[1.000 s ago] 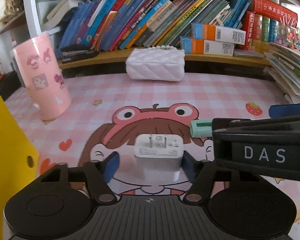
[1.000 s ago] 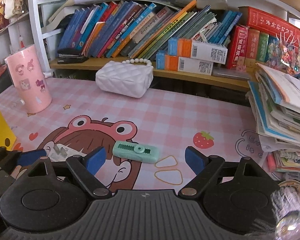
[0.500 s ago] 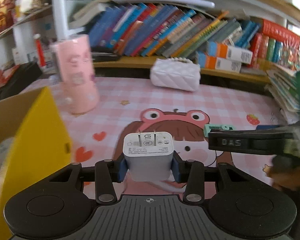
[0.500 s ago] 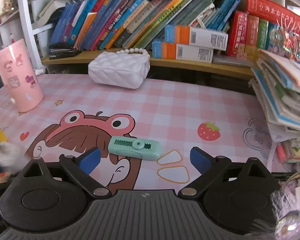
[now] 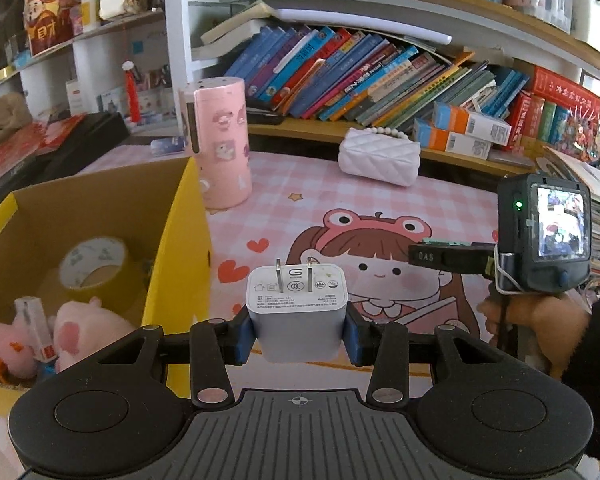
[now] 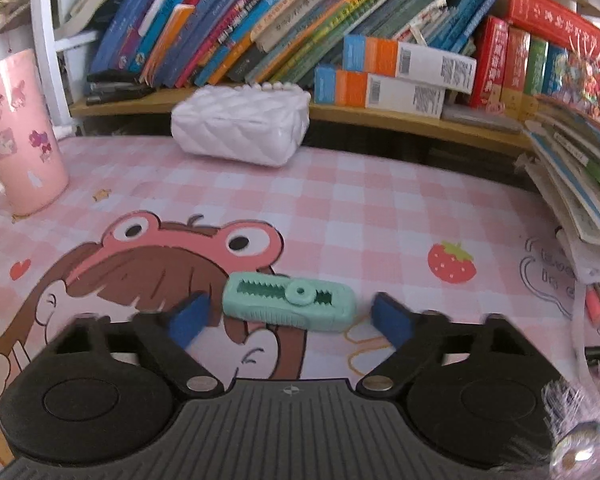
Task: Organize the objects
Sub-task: 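Close the left tool on the white adapter while the right tool grasps the mint-green stapler, then carry the adapter and stapler over the yellow box with both tools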
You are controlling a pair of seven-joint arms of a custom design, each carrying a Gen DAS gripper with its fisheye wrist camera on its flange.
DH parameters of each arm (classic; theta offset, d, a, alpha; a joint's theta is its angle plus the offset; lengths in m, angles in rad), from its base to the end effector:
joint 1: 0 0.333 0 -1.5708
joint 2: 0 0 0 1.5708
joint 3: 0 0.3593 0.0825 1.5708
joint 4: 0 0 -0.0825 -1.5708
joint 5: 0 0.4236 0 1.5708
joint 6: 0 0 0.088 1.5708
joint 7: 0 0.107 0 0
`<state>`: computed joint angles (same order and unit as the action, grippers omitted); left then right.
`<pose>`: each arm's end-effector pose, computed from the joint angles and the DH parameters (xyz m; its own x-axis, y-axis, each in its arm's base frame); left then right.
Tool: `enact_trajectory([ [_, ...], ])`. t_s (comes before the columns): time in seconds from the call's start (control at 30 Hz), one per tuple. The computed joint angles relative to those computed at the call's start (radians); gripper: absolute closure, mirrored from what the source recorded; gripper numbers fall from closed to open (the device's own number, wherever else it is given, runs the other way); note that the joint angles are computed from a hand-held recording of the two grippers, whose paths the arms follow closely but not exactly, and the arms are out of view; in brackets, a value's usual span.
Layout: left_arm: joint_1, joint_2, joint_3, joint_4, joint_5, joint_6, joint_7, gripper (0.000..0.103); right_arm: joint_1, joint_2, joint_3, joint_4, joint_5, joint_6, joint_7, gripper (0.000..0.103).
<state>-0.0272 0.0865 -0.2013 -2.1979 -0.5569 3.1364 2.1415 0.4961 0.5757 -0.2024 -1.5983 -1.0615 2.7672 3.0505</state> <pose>0.6121 -0.0923 0.4550 -0.2366 -0.9716 0.0087 -0.6394 0.1490 -0.7543 0.7264 0.2884 0.3626 -0.2083 -0.9780 -0.0109 -0.6141 0.1395 -0.7768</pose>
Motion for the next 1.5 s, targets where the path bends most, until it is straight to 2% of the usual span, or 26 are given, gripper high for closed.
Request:
enact_trajectory([
  [0.17, 0.024, -0.016, -0.036, -0.008, -0.119, 0.01, 0.106, 0.061, -0.002, -0.011, 0.003, -0.011, 0.013, 0.003, 0.001, 0.036],
  [0.23, 0.023, -0.02, -0.04, -0.007, -0.17, 0.006, 0.15, 0.061, 0.013, -0.031, -0.011, -0.032, -0.019, 0.012, 0.034, 0.036],
  [0.37, 0.022, -0.035, -0.056, 0.004, -0.376, -0.02, 0.34, 0.061, 0.017, -0.093, -0.001, -0.096, -0.075, 0.028, 0.073, 0.036],
  [0.53, -0.017, -0.072, -0.015, 0.003, -0.58, -0.091, 0.535, 0.061, 0.006, -0.195, 0.045, -0.192, -0.141, 0.027, 0.103, 0.036],
  [0.67, -0.046, -0.118, 0.033, -0.023, -0.693, -0.162, 0.649, 0.061, -0.006, -0.286, 0.099, -0.275, -0.191, 0.002, 0.13, 0.036],
  [0.87, -0.064, -0.193, 0.09, -0.083, -0.759, -0.261, 0.73, 0.061, -0.035, -0.412, 0.2, -0.392, -0.18, -0.057, 0.118, 0.036],
  [1.1, -0.048, -0.275, 0.145, -0.149, -0.794, -0.334, 0.781, 0.061, -0.033, -0.498, 0.298, -0.475, -0.072, -0.139, 0.1, 0.036],
  [1.3, -0.022, -0.337, 0.184, -0.21, -0.775, -0.343, 0.792, 0.061, 0.001, -0.499, 0.344, -0.472, -0.032, -0.169, 0.083, 0.036],
  [1.5, 0.012, -0.388, 0.221, -0.266, -0.69, -0.366, 0.733, 0.061, 0.049, -0.488, 0.369, -0.452, -0.012, -0.191, 0.085, 0.036],
])
